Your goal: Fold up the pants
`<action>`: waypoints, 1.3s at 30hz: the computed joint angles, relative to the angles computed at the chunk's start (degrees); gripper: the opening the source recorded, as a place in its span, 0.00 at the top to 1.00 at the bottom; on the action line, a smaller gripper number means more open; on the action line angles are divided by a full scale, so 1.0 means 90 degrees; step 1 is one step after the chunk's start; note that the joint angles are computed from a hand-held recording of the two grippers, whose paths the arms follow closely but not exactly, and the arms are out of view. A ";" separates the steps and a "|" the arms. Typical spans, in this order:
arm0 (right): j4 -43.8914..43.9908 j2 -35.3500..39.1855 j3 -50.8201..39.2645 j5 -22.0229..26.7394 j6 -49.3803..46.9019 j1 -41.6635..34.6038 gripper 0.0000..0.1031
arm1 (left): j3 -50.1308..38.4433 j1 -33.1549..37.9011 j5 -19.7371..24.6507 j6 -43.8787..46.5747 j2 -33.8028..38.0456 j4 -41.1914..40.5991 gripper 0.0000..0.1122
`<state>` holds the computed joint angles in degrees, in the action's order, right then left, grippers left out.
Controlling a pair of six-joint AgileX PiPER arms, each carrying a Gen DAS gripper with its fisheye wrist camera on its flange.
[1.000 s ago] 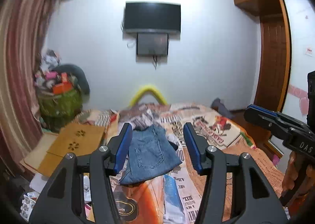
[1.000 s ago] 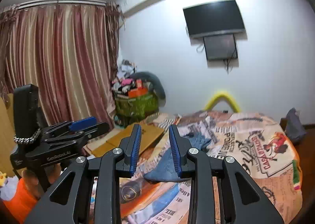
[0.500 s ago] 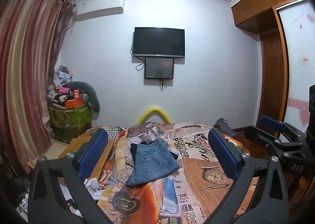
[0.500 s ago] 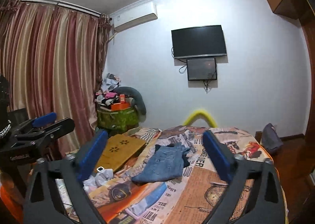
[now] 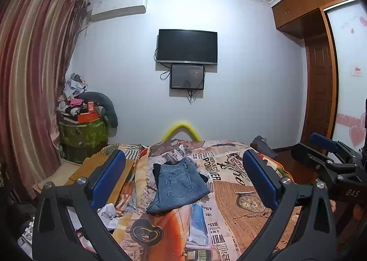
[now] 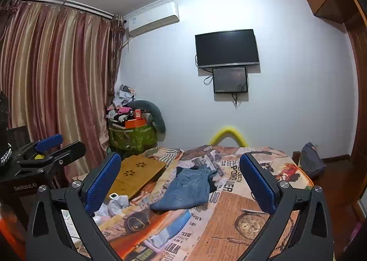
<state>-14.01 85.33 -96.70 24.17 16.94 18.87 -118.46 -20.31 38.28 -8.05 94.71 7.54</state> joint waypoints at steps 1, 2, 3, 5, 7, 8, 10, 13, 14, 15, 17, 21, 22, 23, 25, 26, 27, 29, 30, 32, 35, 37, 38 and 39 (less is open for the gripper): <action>0.0022 0.0009 -0.0018 0.0019 -0.0020 -0.0006 0.00 | -0.0011 -0.0003 0.0002 0.0002 0.0017 -0.0007 0.08; 0.0018 0.0004 0.0004 0.0014 -0.0017 -0.0007 0.00 | 0.0000 -0.0008 -0.0005 0.0001 0.0020 -0.0010 0.08; -0.0008 -0.0007 0.0033 0.0013 0.0006 -0.0001 0.00 | -0.0029 -0.0002 0.0020 0.0020 0.0044 -0.0042 0.08; -0.0056 -0.0002 0.0029 0.0036 0.0033 0.0011 0.00 | -0.0076 -0.0019 0.0077 0.0028 0.0080 -0.0028 0.08; -0.0144 -0.0019 0.0062 0.0054 0.0087 0.0034 0.00 | -0.0041 -0.0044 0.0036 0.0041 0.0085 0.0020 0.08; -0.0165 -0.0012 0.0050 0.0075 0.0094 0.0040 0.00 | -0.0073 -0.0055 0.0060 0.0046 0.0102 0.0033 0.08; -0.0196 -0.0005 0.0040 0.0123 0.0108 0.0053 0.00 | -0.0084 -0.0050 0.0058 0.0093 0.0126 -0.0018 0.08; -0.0090 0.0009 0.0014 0.0185 0.0026 0.0038 0.00 | -0.0053 -0.0032 0.0036 0.0120 0.0133 -0.0085 0.08; -0.0084 0.0006 0.0009 0.0203 0.0023 0.0039 0.00 | -0.0044 -0.0011 0.0029 0.0152 0.0133 -0.0136 0.08; -0.0074 0.0006 -0.0015 0.0242 0.0013 0.0039 0.00 | -0.0055 0.0007 0.0040 0.0176 0.0143 -0.0182 0.08; -0.0111 0.0015 -0.0061 0.0299 0.0049 0.0063 0.00 | -0.0072 0.0042 0.0052 0.0209 0.0162 -0.0257 0.08; -0.0127 0.0012 -0.0097 0.0338 0.0059 0.0068 0.00 | -0.0202 0.0135 0.0137 0.0372 0.0236 -0.0476 0.08; -0.0123 0.0011 -0.0104 0.0343 0.0055 0.0067 0.00 | -0.0219 0.0145 0.0148 0.0392 0.0246 -0.0503 0.08; -0.0127 0.0007 -0.0124 0.0370 0.0054 0.0069 0.00 | -0.0240 0.0146 0.0159 0.0397 0.0259 -0.0515 0.08; -0.0166 0.0018 -0.0161 0.0405 0.0081 0.0081 0.00 | -0.0247 0.0155 0.0168 0.0422 0.0266 -0.0561 0.08; -0.0218 0.0026 -0.0182 0.0423 0.0128 0.0098 0.00 | -0.0250 0.0159 0.0172 0.0423 0.0268 -0.0568 0.08; -0.0241 0.0022 -0.0191 0.0437 0.0153 0.0104 0.00 | -0.0253 0.0164 0.0174 0.0437 0.0269 -0.0577 0.08; -0.0210 0.0031 -0.0225 0.0469 0.0130 0.0094 0.00 | -0.0257 0.0160 0.0180 0.0412 0.0272 -0.0553 0.08; -0.0208 0.0027 -0.0234 0.0482 0.0136 0.0091 0.00 | -0.0266 0.0155 0.0184 0.0416 0.0279 -0.0566 0.08; -0.0228 0.0014 -0.0250 0.0510 0.0170 0.0098 0.00 | -0.0292 0.0183 0.0206 0.0461 0.0287 -0.0635 0.08; -0.0247 0.0007 -0.0249 0.0522 0.0204 0.0101 0.00 | -0.0316 0.0187 0.0223 0.0467 0.0295 -0.0624 0.08; -0.0218 -0.0001 -0.0226 0.0501 0.0179 0.0087 0.00 | -0.0317 0.0183 0.0226 0.0464 0.0295 -0.0631 0.08; -0.0212 -0.0001 -0.0227 0.0500 0.0173 0.0084 0.00 | -0.0322 0.0188 0.0234 0.0472 0.0296 -0.0648 0.08; -0.0210 -0.0002 -0.0221 0.0492 0.0169 0.0080 0.00 | -0.0305 0.0195 0.0226 0.0489 0.0287 -0.0679 0.08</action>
